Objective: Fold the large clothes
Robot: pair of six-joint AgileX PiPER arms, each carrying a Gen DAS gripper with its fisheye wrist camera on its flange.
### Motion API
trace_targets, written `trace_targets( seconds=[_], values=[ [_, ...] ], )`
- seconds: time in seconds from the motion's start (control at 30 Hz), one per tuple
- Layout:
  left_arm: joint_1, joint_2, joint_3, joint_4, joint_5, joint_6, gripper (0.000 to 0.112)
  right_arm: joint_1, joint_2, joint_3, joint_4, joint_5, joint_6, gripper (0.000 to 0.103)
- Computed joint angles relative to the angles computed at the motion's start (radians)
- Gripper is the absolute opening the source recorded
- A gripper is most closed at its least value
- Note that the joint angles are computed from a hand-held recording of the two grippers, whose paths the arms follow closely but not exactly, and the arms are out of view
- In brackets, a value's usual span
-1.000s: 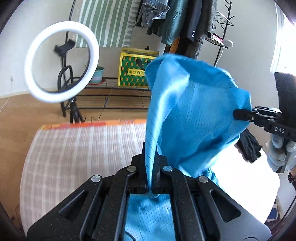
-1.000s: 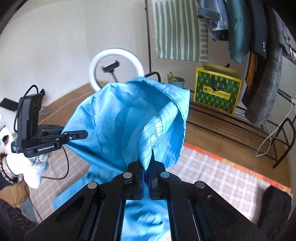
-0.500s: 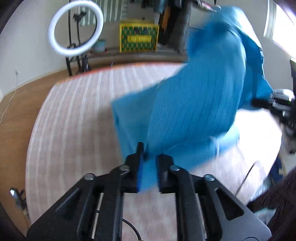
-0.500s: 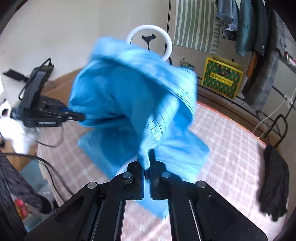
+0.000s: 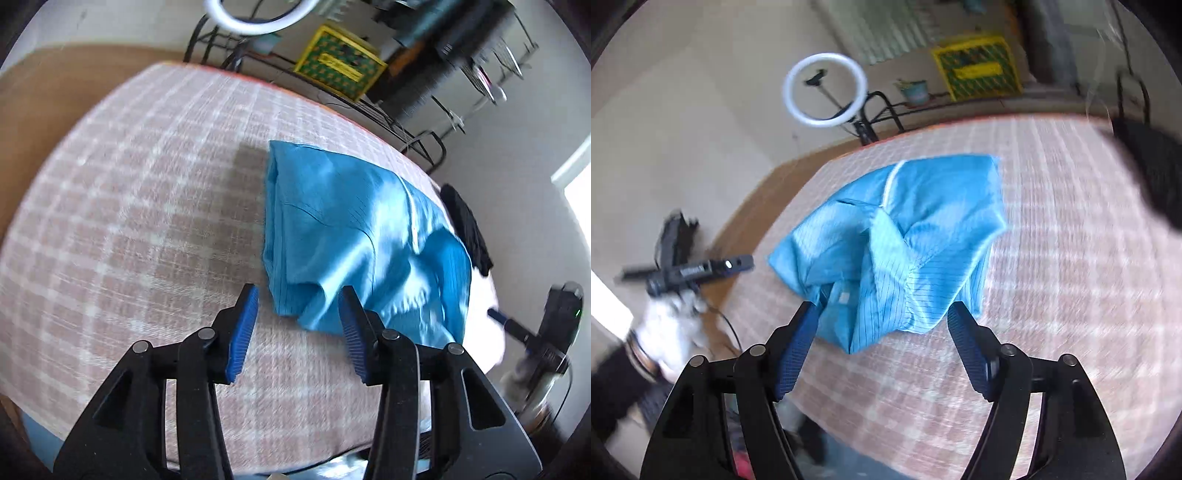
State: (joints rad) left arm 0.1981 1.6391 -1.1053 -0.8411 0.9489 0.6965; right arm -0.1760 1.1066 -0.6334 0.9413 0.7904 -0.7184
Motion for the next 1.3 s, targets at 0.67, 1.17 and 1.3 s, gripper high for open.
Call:
trace_targets(
  seconds=[0.67,1.17,1.3],
  values=[
    [-0.022,0.149,-0.095,-0.024,0.100,-0.057,0.001,0.067,0.228,0.033,0.249,0.086,-0.145,0.003],
    [-0.115,-0.040,-0.137,0.197,-0.027,-0.104,0.003,0.287,0.001,-0.120,-0.277,0.095,0.178,0.009],
    [-0.238,0.059,-0.248,0.247,-0.113,-0.196,0.003,0.377,0.122,-0.237,-0.491,-0.144,0.381,0.011]
  ],
)
